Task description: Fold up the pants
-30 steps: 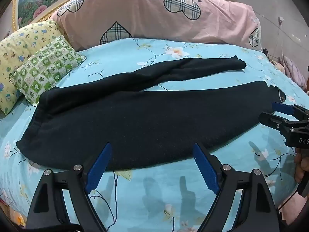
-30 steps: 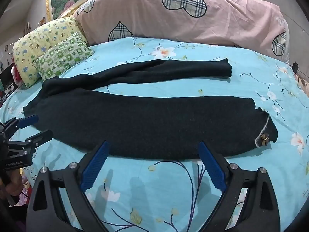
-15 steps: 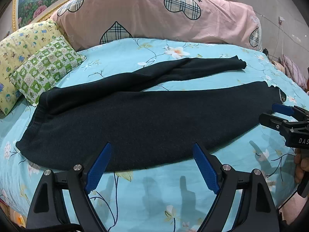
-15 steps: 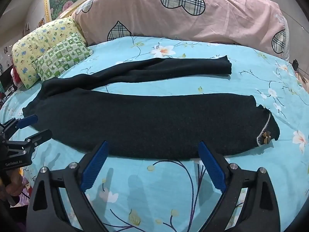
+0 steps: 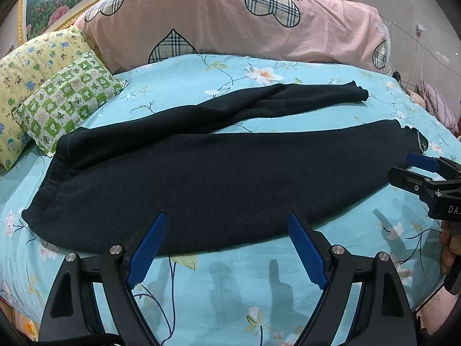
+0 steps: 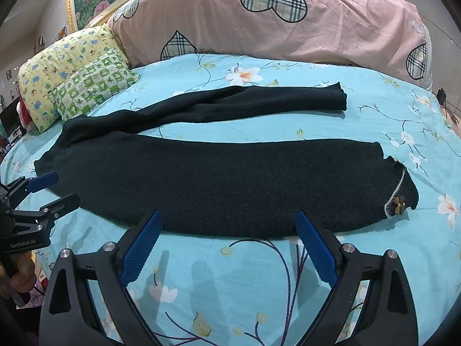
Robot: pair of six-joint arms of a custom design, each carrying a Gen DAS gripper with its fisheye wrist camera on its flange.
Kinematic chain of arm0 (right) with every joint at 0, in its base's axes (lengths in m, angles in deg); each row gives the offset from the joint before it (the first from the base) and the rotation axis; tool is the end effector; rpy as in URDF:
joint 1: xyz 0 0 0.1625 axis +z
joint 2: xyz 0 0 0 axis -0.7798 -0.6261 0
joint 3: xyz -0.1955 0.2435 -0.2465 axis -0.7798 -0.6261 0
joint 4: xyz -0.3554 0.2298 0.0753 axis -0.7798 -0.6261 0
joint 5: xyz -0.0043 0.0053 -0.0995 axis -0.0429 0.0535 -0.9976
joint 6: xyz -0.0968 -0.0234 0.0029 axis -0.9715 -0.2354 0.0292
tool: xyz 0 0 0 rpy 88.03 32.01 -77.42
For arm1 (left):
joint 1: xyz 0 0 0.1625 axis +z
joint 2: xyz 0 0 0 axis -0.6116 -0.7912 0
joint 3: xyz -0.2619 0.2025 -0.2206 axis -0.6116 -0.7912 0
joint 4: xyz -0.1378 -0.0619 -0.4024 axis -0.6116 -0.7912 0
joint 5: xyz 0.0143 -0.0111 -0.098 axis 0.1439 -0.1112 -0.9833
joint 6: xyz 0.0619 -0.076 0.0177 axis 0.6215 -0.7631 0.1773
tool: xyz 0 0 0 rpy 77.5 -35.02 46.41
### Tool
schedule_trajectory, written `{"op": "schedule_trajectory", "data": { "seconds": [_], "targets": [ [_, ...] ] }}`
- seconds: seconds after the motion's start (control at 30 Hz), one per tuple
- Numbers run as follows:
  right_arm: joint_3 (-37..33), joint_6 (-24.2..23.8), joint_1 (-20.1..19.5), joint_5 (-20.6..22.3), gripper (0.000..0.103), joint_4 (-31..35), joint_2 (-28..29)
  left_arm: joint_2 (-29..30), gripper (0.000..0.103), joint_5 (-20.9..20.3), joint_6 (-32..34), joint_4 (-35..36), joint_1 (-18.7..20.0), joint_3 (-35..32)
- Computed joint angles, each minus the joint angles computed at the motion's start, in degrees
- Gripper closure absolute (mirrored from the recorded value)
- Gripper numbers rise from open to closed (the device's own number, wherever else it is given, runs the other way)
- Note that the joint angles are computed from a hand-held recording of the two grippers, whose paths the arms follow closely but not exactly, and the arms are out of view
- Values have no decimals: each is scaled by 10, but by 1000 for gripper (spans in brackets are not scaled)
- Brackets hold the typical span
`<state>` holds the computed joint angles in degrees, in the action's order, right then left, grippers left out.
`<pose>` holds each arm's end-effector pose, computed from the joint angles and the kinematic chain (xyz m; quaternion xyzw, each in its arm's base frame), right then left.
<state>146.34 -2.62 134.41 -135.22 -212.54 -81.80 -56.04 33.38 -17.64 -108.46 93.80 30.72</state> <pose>0.0202 -0.6659 0.1501 0.0899 -0.8444 0.4308 0.3056 -0.2342 -0.7165 -0.0223 0.2670 0.8470 -0.3199 0.3302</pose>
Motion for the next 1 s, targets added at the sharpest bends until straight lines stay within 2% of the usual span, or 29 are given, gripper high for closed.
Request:
{"op": "schedule_trajectory", "data": {
  "seconds": [1.0],
  "targets": [
    [0,4,5,0,9,5,-2,3,16,-8,1,5,2,-7]
  ]
}}
